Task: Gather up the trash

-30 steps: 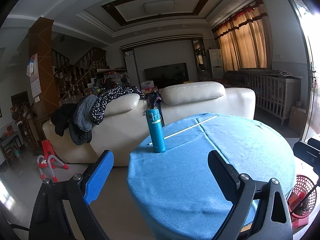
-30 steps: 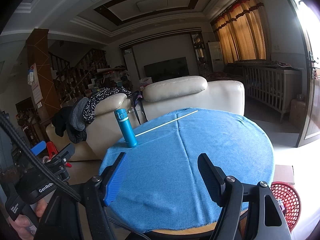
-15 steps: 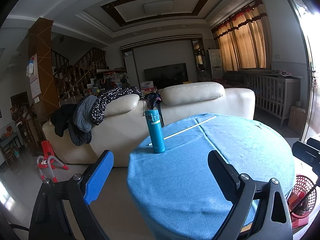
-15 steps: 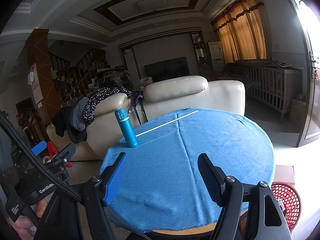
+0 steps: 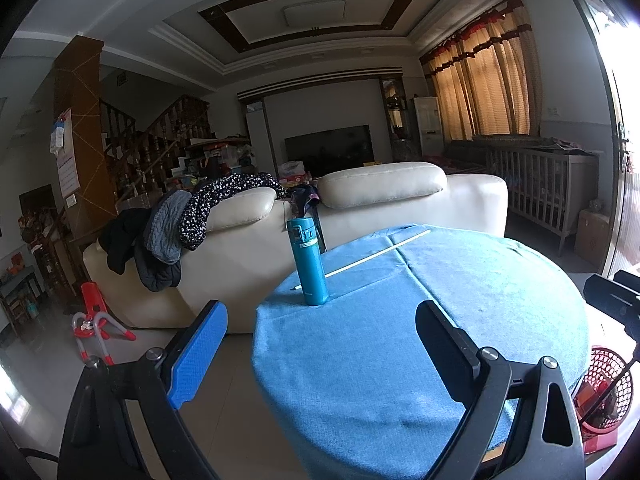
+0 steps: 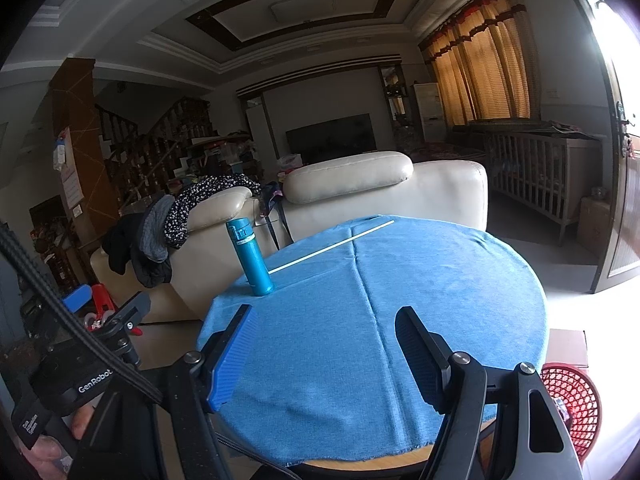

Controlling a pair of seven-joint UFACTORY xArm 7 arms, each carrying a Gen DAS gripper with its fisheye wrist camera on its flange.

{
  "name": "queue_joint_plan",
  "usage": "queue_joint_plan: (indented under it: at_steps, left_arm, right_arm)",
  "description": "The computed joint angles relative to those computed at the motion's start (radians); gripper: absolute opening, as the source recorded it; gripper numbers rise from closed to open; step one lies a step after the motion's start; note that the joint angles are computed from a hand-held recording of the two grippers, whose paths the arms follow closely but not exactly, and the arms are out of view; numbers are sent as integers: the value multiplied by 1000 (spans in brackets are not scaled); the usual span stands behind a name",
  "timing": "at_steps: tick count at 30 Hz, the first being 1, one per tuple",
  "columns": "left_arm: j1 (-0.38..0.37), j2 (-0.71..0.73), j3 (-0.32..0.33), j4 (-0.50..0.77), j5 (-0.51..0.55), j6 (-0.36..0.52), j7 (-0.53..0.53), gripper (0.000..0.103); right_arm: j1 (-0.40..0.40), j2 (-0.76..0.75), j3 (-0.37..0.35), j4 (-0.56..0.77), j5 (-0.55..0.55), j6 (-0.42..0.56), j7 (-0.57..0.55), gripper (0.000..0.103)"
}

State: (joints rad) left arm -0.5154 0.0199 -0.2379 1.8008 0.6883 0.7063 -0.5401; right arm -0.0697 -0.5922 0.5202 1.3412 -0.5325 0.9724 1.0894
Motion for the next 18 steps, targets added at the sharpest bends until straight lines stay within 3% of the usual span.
queue_joint_plan:
  at_steps: [18]
  left_arm:
    - [16,-13,-4,-15,-22,-6,16,95]
  right_arm:
    - [-9,-41,-24,-36,37,-13,12,75]
